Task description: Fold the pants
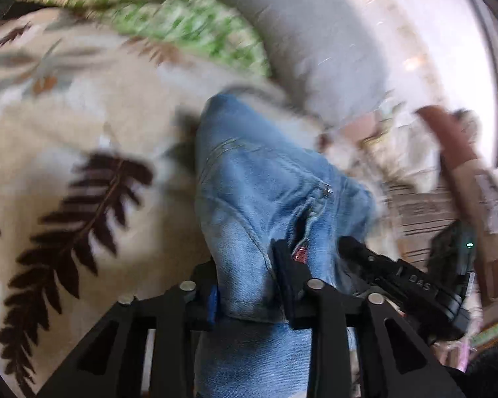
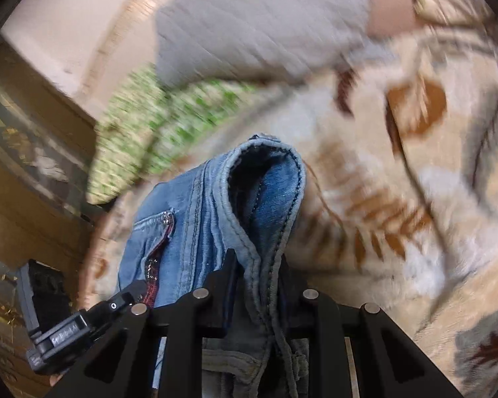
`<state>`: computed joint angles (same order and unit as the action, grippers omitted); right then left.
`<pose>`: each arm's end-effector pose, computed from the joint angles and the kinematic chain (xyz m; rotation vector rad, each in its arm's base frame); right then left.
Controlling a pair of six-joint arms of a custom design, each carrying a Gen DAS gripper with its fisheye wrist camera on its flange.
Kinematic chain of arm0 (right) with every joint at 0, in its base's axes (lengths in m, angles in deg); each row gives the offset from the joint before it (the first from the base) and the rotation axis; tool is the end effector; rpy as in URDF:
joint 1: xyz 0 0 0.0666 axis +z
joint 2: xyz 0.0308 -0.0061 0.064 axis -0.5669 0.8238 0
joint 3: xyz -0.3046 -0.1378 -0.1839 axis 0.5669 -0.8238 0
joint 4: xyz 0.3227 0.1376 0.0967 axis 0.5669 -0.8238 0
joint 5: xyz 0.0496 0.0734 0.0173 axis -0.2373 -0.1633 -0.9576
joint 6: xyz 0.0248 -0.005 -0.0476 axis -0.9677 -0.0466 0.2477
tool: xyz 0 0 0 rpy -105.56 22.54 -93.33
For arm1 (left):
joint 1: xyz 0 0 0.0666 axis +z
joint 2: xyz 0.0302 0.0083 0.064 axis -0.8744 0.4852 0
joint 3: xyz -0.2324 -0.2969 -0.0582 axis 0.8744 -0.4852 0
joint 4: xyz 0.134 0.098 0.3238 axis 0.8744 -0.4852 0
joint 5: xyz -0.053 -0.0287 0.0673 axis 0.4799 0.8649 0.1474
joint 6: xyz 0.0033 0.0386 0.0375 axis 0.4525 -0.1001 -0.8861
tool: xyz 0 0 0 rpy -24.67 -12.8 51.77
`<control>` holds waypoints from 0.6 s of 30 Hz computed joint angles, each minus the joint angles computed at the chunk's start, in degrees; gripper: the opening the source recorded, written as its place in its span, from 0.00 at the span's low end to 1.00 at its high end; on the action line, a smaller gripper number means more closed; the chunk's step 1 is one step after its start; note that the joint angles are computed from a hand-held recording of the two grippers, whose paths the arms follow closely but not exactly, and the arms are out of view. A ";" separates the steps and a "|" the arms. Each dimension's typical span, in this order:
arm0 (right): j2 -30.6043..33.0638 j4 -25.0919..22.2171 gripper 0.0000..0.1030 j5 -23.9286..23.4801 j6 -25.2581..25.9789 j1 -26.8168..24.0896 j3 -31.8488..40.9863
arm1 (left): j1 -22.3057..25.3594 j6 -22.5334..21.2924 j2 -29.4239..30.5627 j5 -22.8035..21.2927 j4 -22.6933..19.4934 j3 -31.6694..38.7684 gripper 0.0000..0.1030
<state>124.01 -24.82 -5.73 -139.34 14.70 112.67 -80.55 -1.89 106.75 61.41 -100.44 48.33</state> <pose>0.3210 0.3485 0.4486 0.8486 2.2925 0.5180 0.4445 -0.1802 0.4553 0.4795 2.5891 -0.9702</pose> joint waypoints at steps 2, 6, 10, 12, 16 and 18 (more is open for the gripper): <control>-1.66 4.01 0.27 0.47 -1.55 0.02 -3.29 | -0.13 0.29 -0.21 -0.37 0.76 -0.18 0.45; -1.37 -0.48 0.34 0.99 -1.80 0.41 -0.47 | -0.36 -1.33 -0.70 -2.05 0.21 0.08 0.53; -0.93 -8.17 0.41 5.04 -2.06 3.04 4.38 | 0.44 -3.14 -2.84 -3.34 0.47 -0.64 0.55; -0.80 -12.23 0.71 9.47 -4.17 5.53 6.70 | 0.71 -4.86 -4.37 -3.10 0.32 -0.60 0.63; -2.19 -9.02 0.72 10.53 -3.47 8.61 5.54 | 1.00 -7.52 -7.07 -2.37 -0.68 -2.71 0.66; -1.52 -8.65 0.70 9.39 -3.63 9.29 5.57 | 0.53 -8.39 -7.32 -3.26 -2.34 -3.81 0.66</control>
<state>122.50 -33.47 3.66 -142.97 23.98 118.25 -80.02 -10.27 99.43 58.15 -102.78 44.52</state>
